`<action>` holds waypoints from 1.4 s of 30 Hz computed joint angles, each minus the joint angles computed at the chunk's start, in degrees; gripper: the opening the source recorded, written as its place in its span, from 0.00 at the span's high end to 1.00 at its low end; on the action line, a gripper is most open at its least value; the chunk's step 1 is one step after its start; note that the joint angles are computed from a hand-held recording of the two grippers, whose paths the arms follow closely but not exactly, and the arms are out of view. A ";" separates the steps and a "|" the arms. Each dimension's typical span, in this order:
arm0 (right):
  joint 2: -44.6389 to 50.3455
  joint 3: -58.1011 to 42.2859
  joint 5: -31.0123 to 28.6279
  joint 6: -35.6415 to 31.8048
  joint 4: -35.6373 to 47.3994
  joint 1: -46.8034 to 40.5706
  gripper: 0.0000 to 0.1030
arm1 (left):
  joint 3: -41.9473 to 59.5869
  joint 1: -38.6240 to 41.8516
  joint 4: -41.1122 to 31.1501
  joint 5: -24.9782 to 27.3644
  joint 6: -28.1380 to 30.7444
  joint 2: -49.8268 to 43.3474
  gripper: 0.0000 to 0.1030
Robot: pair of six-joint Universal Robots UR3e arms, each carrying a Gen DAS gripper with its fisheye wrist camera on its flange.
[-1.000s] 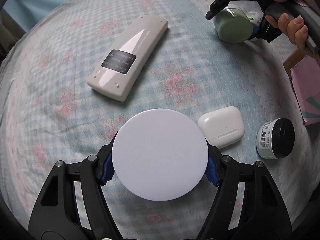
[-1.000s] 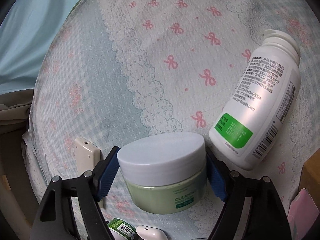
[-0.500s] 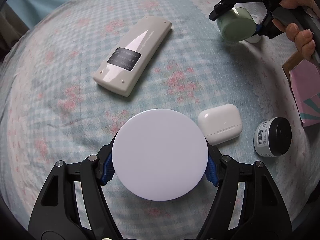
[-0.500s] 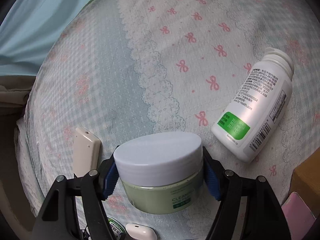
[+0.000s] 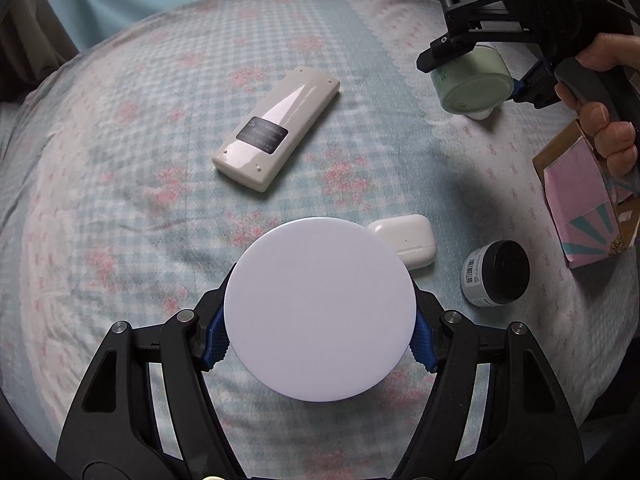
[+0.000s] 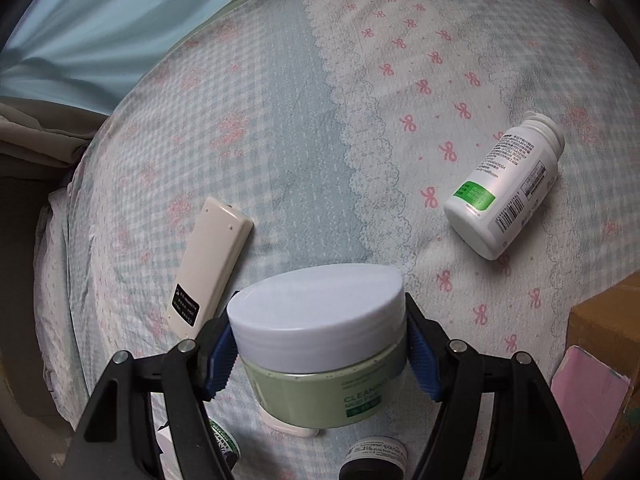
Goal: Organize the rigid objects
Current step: 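Carry both jars over the cardboard box with both grippers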
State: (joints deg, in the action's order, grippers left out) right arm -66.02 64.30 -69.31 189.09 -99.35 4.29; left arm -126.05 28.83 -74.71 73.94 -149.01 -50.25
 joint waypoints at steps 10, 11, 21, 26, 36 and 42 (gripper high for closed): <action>-13.77 -2.98 3.04 -0.60 14.74 -1.09 0.33 | 20.55 10.39 -29.81 -6.58 9.53 6.01 0.34; -15.07 -3.97 4.15 -0.66 17.12 -1.89 0.33 | 23.31 11.39 -33.02 -7.19 10.38 6.13 0.34; -27.17 -12.84 10.25 -13.44 41.13 -16.22 0.33 | 41.25 -5.96 -35.42 -3.93 -4.39 -1.25 0.34; -31.29 -19.05 12.65 -32.51 61.85 -35.58 0.33 | 48.01 -30.86 -23.48 6.84 -25.18 -12.09 0.34; -22.11 -37.34 4.84 -70.05 89.33 -72.52 0.33 | 72.55 -64.92 -18.39 22.25 -54.96 -40.77 0.34; -7.03 -54.31 2.20 -75.47 93.71 -79.62 0.33 | 99.03 -72.45 -26.30 25.00 -62.08 -61.44 0.34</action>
State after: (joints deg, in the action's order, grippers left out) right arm -73.05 9.99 -67.11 113.62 -5.64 -75.33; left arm -27.01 -43.61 -101.01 98.94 -211.09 -111.69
